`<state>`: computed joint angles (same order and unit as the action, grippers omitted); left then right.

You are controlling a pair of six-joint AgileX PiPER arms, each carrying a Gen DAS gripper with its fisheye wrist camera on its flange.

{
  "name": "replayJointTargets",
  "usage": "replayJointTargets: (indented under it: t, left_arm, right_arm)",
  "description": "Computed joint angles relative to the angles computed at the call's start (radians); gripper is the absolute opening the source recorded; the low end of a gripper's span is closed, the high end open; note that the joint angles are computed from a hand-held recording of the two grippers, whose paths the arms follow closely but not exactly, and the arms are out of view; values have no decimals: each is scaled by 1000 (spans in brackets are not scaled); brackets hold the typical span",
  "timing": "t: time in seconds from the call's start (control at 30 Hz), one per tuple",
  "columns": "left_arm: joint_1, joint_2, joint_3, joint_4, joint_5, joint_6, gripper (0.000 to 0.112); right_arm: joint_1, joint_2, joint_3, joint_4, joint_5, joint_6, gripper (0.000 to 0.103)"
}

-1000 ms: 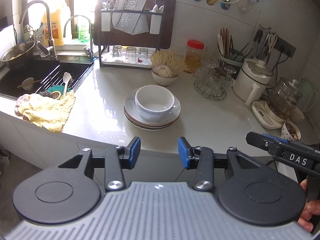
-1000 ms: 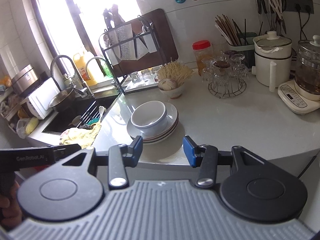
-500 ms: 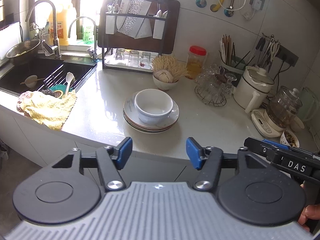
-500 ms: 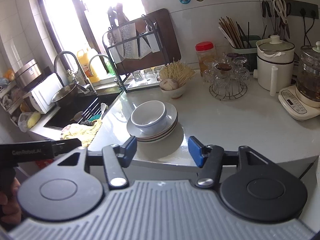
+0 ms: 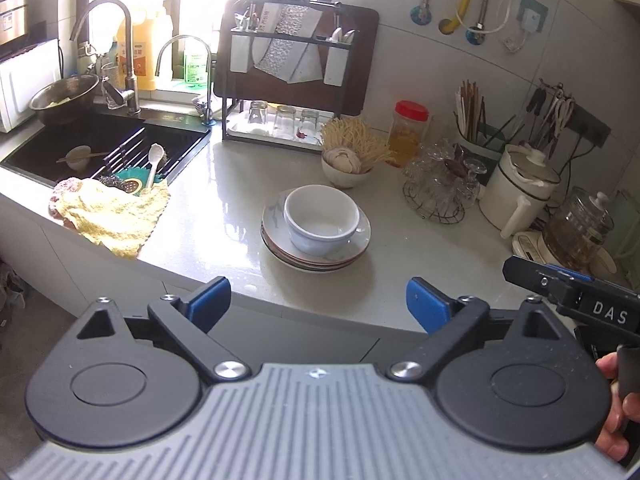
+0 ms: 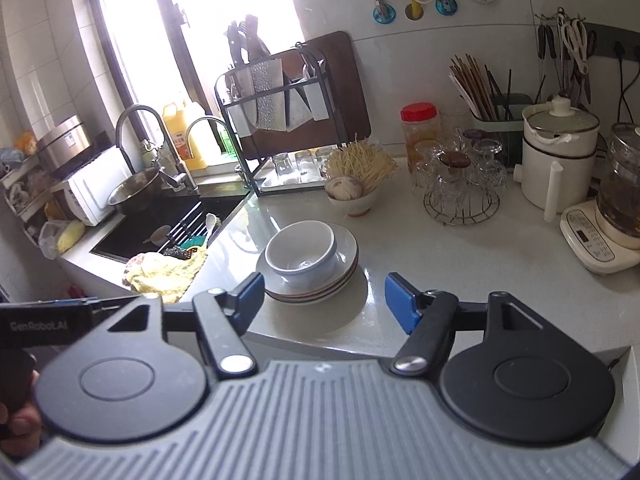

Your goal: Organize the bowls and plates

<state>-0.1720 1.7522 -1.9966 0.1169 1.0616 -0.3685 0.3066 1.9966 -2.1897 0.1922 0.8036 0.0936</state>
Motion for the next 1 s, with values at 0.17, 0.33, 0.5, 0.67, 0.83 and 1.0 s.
replayJointTargets:
  t: [0.17,0.33,0.5,0.67,0.83,1.0]
  left_arm:
    - [20,11,0,-3,-2,27,99]
    - [69,21,0,-56,4,98,100]
    - [94,35,-28,-87,32,181,100]
    - [107,31,-25,-100,17,204,100]
    - [113,21,-6,-114,2,217,100]
    - [129,16,4,-155,3,283,100]
  right_arm:
    - [24,20,-23,-50,5,62,69]
    - [58,10,4,-125,-30,125,69]
    - [82,12,4,-160,-35,183,81]
    - [102,-5,39,-227,-73,229,87]
    - [113,-11,51,-267,-69,259,88]
    - [139,-36,121,-325,-111,337,89]
